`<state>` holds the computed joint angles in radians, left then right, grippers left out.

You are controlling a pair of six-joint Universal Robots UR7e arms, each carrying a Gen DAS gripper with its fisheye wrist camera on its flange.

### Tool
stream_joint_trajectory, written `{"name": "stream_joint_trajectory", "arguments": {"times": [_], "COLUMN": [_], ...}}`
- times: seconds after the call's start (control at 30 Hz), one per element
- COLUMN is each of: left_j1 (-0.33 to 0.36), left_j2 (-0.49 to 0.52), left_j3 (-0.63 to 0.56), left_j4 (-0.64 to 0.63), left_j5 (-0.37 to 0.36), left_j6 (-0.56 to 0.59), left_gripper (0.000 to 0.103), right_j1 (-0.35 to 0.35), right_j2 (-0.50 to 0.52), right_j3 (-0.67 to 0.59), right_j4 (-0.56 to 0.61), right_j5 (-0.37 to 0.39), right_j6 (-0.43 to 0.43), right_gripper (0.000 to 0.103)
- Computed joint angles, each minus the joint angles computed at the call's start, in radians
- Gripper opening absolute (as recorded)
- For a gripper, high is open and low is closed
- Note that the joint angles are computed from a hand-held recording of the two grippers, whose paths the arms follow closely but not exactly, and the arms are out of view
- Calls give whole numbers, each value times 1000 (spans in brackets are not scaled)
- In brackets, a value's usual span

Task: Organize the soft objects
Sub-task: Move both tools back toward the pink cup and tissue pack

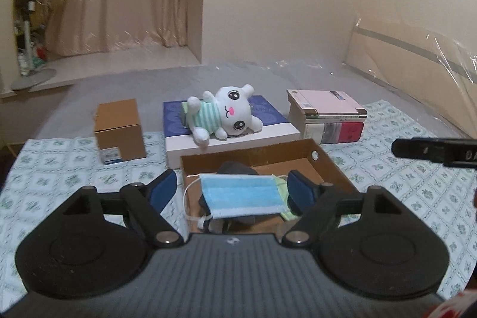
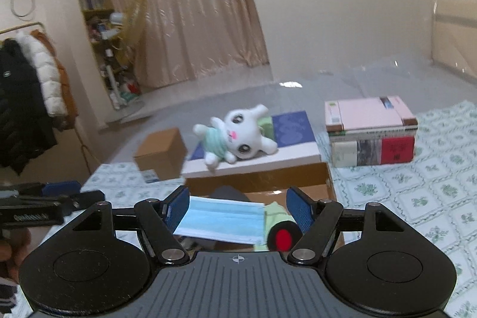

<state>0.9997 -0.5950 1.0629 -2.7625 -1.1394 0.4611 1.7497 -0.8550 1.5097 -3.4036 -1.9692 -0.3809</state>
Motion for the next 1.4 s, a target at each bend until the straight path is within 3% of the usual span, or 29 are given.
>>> {"name": "stream_joint_trajectory", "arguments": {"times": [0.27, 0.47, 0.6, 0.8, 0.93, 1.4], "left_j1": [-47, -73, -81, -99, -110, -101], "left_j2": [-227, -337, -379, -403, -422, -438], "left_j3": [439, 658, 770, 884, 928, 943], "left_j4": [-269, -373, -459, -560, -527, -462], "left_j5": [47, 113, 146, 225, 269, 240], "left_j6": [-107, -192, -203, -146, -157, -205], "left_gripper": [83, 83, 83, 83, 83, 83], "right_j1": [70, 60, 50, 49, 50, 43], "right_j2": [-62, -79, -94, -102, -95, -81], "right_j3": [251, 444, 532, 601, 622, 615], "right_j4": [-196, -326, -353, -389, -409, -394], "right_j5": [-43, -53, -75, -118, -129, -117], "right_j6": [-48, 88, 161, 172, 167, 177], "right_gripper": [72, 73, 73, 73, 73, 73]}}
